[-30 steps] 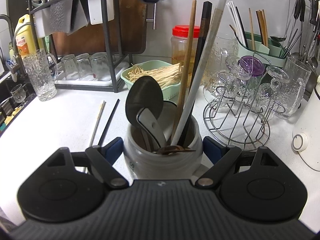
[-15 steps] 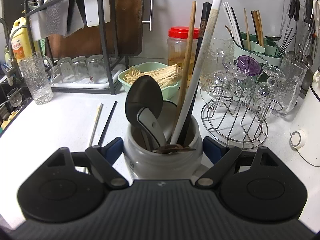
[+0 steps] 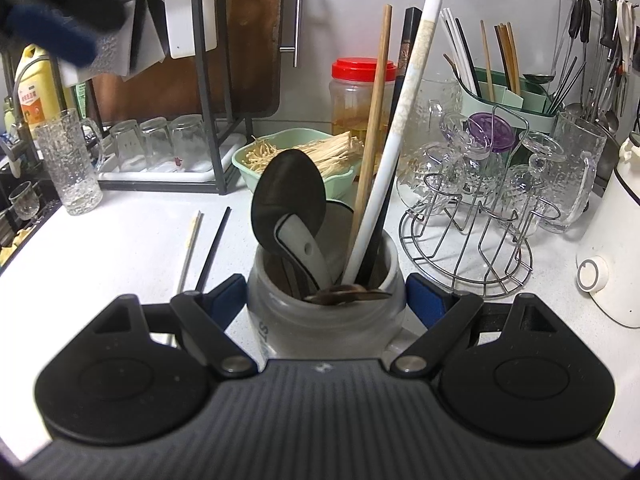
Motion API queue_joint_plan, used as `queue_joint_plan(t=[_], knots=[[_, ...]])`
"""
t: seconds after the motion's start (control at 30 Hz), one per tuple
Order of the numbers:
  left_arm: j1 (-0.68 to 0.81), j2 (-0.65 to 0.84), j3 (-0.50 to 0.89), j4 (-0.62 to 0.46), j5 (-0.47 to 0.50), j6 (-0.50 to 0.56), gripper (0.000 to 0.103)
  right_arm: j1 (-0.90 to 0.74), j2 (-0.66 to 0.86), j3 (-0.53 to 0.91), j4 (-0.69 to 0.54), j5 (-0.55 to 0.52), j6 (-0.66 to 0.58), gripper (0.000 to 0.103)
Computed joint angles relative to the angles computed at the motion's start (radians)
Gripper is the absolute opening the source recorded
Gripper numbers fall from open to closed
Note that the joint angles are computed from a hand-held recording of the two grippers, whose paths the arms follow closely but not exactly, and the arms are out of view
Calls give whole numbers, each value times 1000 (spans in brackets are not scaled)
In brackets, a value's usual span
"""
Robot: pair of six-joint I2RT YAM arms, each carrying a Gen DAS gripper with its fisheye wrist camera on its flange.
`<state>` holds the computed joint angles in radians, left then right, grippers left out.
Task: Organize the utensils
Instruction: 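Move the left gripper to the remaining white chopstick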
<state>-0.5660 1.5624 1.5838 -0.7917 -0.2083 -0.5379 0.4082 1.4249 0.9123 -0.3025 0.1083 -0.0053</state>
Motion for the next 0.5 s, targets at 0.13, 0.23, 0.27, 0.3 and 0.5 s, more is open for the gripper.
queue_joint_plan(t=[0.13,0.23,0.27,0.3,0.5], knots=[[-23,-65,-115,42,-56,-20,45,0,0,1,-1,1,1,89],[-23,-101,-211,94,-68,-38,45,3,-3,-4,5,5,5,89],[-16,-109,-248,124,-66,-40,45,2,-4,-7,8,4,7,89],[-8,-111,-280,149,-62,-45,45,1,-5,-9,12,4,9,89],[66,-58,-413,263,-23,-90,45,-5,-9,-32,49,-3,17,89]])
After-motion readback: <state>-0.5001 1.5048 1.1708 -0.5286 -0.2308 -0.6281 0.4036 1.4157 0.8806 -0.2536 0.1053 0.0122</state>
